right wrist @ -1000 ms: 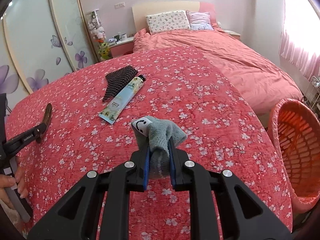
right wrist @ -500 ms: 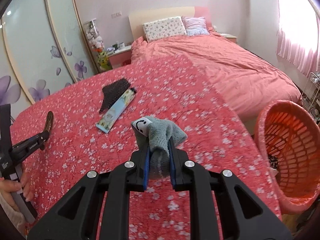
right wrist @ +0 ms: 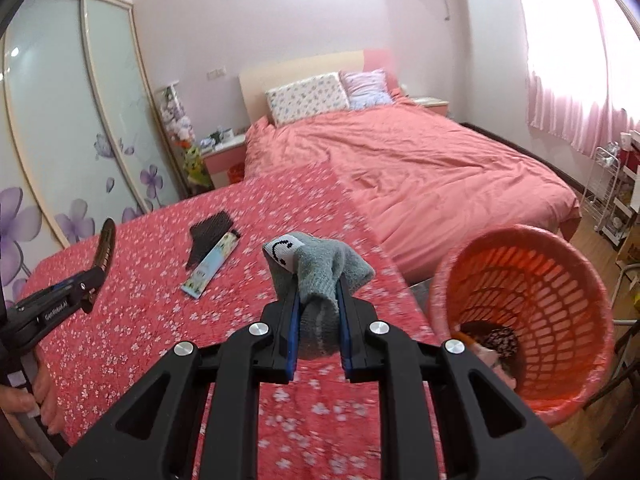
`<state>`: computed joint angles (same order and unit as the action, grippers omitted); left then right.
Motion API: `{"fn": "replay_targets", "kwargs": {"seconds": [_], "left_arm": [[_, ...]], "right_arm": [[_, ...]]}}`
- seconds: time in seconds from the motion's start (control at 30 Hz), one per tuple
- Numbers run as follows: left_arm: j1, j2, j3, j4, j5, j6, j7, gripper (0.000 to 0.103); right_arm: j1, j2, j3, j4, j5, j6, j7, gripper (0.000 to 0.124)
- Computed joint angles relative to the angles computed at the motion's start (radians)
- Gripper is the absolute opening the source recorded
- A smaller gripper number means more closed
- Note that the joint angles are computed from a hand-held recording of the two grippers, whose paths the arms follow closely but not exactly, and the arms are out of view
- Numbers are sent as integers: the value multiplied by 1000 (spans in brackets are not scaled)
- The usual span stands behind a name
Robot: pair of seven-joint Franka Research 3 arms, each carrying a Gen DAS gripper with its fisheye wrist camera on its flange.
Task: Collect trash
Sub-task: 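Carry the brown piece and grey sock over the orange basket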
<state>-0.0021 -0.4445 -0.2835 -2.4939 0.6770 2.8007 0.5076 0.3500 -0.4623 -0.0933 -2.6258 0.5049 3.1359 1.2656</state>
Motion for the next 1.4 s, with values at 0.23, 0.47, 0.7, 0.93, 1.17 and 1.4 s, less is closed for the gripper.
{"fn": "replay_targets", "kwargs": {"seconds": [0.23, 0.47, 0.7, 0.93, 1.17, 1.4], "left_arm": [[-70, 48, -39, 64, -21, 42, 15, 29], [-137, 153, -70, 164, -24, 75, 22, 29], [-219, 312, -76, 299, 0, 91, 21, 29], [-331, 480, -38, 444, -21, 103, 89, 29], [-410, 609, -7, 561, -88, 105, 190, 29], [-464, 717, 10, 665, -153, 64, 268, 31]], "right_arm": [[-41, -83, -37, -49, 3, 25, 4, 16], [-91, -112, -66, -79, -16, 78, 9, 16], [-87, -108, -157, -78, -25, 100, 12, 16], [-29, -61, -280, -48, -11, 128, 2, 16], [45, -46, -391, -31, -13, 147, -16, 16], [175, -29, -544, 8, -3, 136, -41, 19]]}}
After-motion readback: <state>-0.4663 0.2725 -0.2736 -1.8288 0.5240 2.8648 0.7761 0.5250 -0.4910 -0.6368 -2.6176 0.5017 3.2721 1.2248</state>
